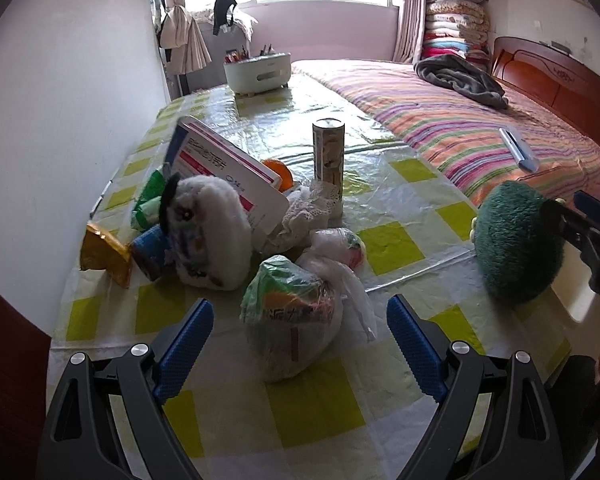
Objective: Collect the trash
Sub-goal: 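Reach the left tool to the green-and-white plastic bag and grasp it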
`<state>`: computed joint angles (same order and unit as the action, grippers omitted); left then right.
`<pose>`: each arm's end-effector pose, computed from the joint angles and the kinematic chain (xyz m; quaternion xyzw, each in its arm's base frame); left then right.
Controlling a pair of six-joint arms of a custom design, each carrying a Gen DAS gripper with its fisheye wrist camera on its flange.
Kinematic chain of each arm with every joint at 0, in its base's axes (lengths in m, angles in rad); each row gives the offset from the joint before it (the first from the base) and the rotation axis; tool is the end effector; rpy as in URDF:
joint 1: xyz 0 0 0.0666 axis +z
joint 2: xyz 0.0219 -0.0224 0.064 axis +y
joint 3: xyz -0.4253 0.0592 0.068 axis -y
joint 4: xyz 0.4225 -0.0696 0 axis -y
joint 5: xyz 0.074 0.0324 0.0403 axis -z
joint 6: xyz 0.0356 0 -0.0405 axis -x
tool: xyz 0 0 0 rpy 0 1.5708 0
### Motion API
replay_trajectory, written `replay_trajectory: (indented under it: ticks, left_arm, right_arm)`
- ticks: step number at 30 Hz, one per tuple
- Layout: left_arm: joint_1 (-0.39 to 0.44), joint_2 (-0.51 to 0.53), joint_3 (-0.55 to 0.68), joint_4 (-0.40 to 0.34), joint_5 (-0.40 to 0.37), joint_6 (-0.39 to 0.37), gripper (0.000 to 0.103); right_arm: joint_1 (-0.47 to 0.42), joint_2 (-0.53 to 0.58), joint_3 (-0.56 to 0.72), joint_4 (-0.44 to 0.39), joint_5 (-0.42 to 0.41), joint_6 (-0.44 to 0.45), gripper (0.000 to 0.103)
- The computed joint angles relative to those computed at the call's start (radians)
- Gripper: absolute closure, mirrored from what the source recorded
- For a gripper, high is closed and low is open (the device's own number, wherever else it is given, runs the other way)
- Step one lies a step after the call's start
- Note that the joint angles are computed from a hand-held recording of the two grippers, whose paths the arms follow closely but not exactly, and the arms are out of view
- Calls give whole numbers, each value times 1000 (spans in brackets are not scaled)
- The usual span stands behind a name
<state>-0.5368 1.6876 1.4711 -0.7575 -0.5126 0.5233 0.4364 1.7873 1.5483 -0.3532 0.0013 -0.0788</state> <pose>0.5334 -0.2975 0.3673 -0.0683 0.9251 0.0653 0.3679 0.6174 0.2874 0.3700 -0.1567 0.8686 0.1192 0.4546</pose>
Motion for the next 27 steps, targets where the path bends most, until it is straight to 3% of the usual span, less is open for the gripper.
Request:
replay_trajectory:
  ticks: [12,27]
  left_arm:
    - [37,38,20,36,63,-35,17]
    - [65,86,49,63,149,-58,17]
  right_arm:
    - [15,146,184,-195,42,100,7]
    - [9,154,198,-184,-18,213,25]
